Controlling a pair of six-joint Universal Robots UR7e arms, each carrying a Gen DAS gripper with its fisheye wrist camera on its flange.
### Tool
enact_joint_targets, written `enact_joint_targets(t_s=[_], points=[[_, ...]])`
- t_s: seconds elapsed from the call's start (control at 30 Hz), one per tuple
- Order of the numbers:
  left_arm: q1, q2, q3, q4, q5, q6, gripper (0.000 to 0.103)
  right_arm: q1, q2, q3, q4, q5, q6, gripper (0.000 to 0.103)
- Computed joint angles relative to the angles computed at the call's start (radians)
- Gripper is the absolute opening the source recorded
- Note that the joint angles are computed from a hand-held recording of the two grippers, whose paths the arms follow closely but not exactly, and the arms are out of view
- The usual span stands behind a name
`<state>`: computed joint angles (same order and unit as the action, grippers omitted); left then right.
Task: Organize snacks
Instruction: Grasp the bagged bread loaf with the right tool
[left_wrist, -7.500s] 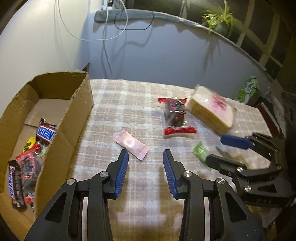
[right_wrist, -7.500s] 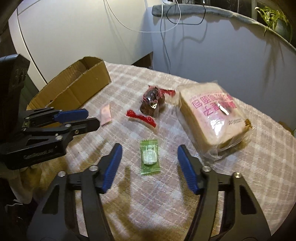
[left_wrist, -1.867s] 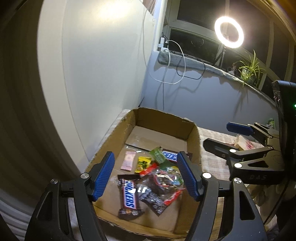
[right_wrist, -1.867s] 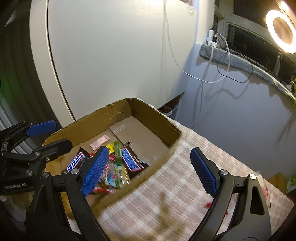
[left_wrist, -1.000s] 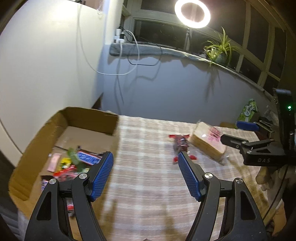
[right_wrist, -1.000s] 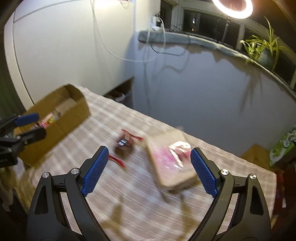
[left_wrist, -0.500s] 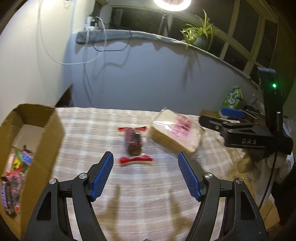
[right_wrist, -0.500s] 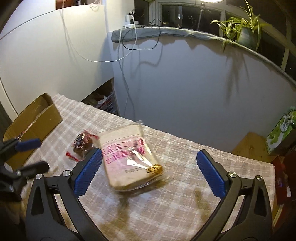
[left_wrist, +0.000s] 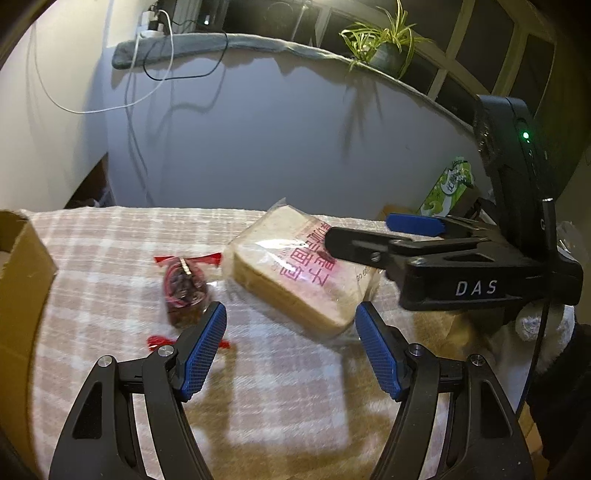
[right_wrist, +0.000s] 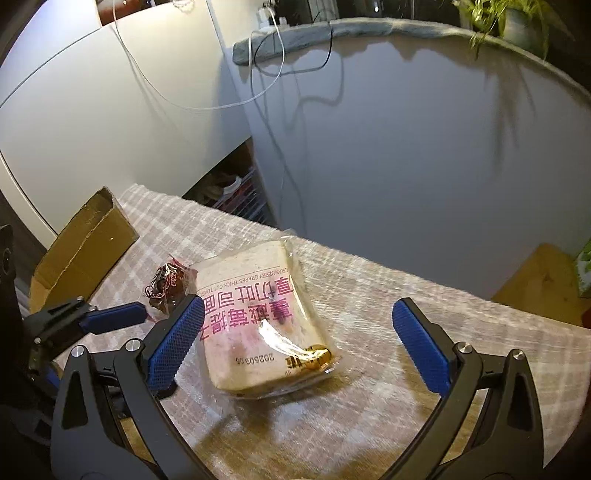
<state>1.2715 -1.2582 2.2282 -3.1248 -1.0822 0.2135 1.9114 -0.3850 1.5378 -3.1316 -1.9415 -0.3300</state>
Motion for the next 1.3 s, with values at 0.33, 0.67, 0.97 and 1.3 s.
enact_joint_targets(t_s=[0.33,0.67,0.97,1.3], points=[[0.001,0.060,-0.033,-0.018,0.003,0.006,0.072,-0.025,0.030,-0.061,0.118,0.060,0.035,0.103],[0.030,0.068,-0.050,-0.017,-0.042,-0.010,0.078,-0.037,0.039,-0.083,0.181,0.112,0.060,0.091],[0.037,0.074,-0.059,0.005,-0.080,0.017,0.055,-0.035,0.032,-0.074,0.206,0.140,0.102,0.076],[0.018,0.046,-0.005,-0.038,-0.087,0.050,0.053,-0.019,-0.005,-0.002,0.153,0.120,0.137,0.071]])
